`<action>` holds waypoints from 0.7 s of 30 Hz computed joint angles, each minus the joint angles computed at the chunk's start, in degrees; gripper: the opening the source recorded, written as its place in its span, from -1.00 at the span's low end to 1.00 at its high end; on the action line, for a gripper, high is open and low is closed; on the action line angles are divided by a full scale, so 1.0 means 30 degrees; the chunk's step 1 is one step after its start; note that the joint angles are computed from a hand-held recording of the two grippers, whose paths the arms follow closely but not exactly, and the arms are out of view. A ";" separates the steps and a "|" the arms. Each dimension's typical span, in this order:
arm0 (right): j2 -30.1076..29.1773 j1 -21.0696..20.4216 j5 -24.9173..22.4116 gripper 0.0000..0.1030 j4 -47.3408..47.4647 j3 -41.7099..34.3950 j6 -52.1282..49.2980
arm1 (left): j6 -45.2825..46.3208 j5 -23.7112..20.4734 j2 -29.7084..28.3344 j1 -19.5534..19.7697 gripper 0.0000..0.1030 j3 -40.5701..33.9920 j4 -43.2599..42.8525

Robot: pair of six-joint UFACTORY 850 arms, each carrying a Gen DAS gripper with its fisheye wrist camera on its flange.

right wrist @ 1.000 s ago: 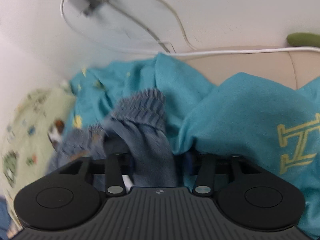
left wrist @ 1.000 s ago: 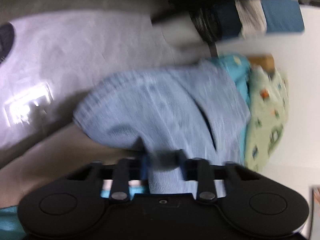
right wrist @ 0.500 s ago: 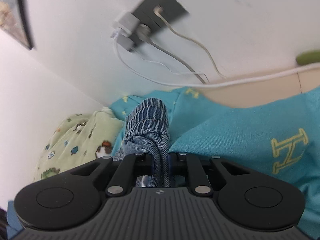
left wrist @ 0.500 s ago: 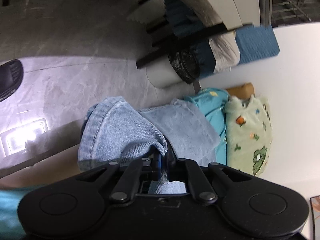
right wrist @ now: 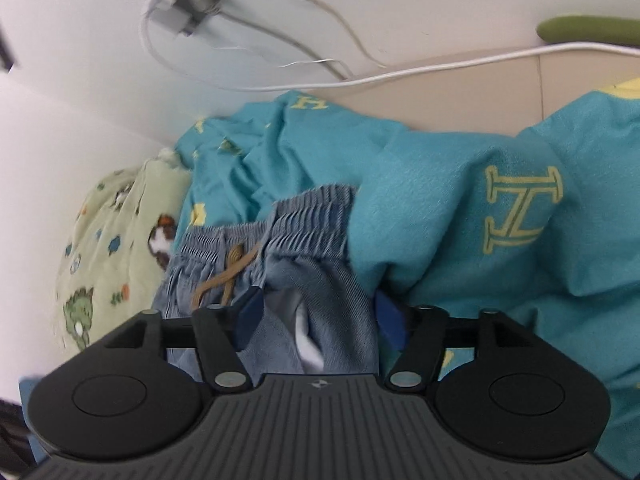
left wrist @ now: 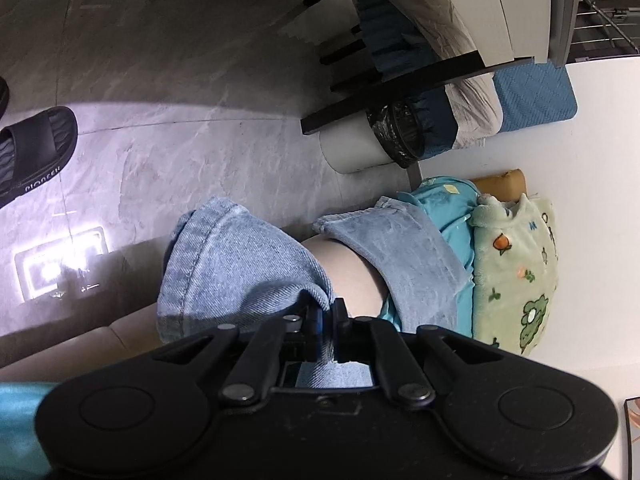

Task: Fold clothes

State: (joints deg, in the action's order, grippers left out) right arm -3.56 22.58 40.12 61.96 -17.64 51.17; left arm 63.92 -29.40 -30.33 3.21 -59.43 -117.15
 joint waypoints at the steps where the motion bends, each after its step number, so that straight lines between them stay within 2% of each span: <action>1: 0.0014 0.0090 -0.0505 0.27 0.0239 -0.0140 -0.0515 | -0.0072 0.0069 -0.0061 -0.0031 -0.93 -0.0078 0.0042; 3: -0.0416 -0.0404 -0.1806 0.15 -0.0732 -0.0566 0.0123 | -0.0040 0.0132 -0.0108 -0.0062 -0.93 -0.0150 0.0032; 5: -0.0682 -0.0774 -0.2976 -0.20 -0.1147 -0.0723 0.0726 | 0.0266 0.0065 -0.0089 -0.0090 -0.93 -0.0140 -0.0242; 6: -0.0785 -0.0872 -0.3124 -0.27 -0.1349 -0.0680 0.1212 | 0.0222 0.0003 -0.0087 -0.0071 -0.93 -0.0154 -0.0225; 8: -0.0907 -0.0754 -0.2309 -0.76 -0.2357 -0.0373 0.2982 | -0.0024 -0.0214 -0.0068 0.0008 -0.94 -0.0198 -0.0053; 9: -0.0914 -0.0675 -0.2025 -0.85 -0.2488 -0.0287 0.3310 | -0.0124 -0.0387 -0.0023 0.0061 -0.94 -0.0200 0.0005; 10: -0.0750 -0.0448 -0.1681 -0.90 -0.1984 -0.0241 0.2900 | -0.0184 -0.0585 0.0046 0.0118 -0.94 -0.0175 0.0012; 13: 0.0324 0.0867 0.0757 -0.92 0.0467 -0.0023 0.0817 | -0.0570 -0.1015 0.0336 0.0277 -0.94 -0.0219 0.0217; 15: 0.0873 0.1249 0.1359 -0.92 0.1849 -0.0344 -0.1203 | -0.0896 -0.0975 0.0316 0.0266 -0.94 -0.0750 0.0394; 18: 0.0977 0.0457 0.1255 -0.92 0.1171 -0.1155 -0.1791 | -0.2298 -0.0405 -0.0317 -0.0003 -0.94 -0.2481 0.1420; 21: 0.0475 -0.1057 0.0194 -0.92 0.0571 -0.2800 -0.3669 | -0.4736 0.0461 -0.1691 -0.0497 -0.94 -0.5188 0.3305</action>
State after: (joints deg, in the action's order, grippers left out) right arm -2.13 19.41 40.71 63.67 -26.04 40.16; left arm 49.71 -28.02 -35.40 1.72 -74.99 -107.24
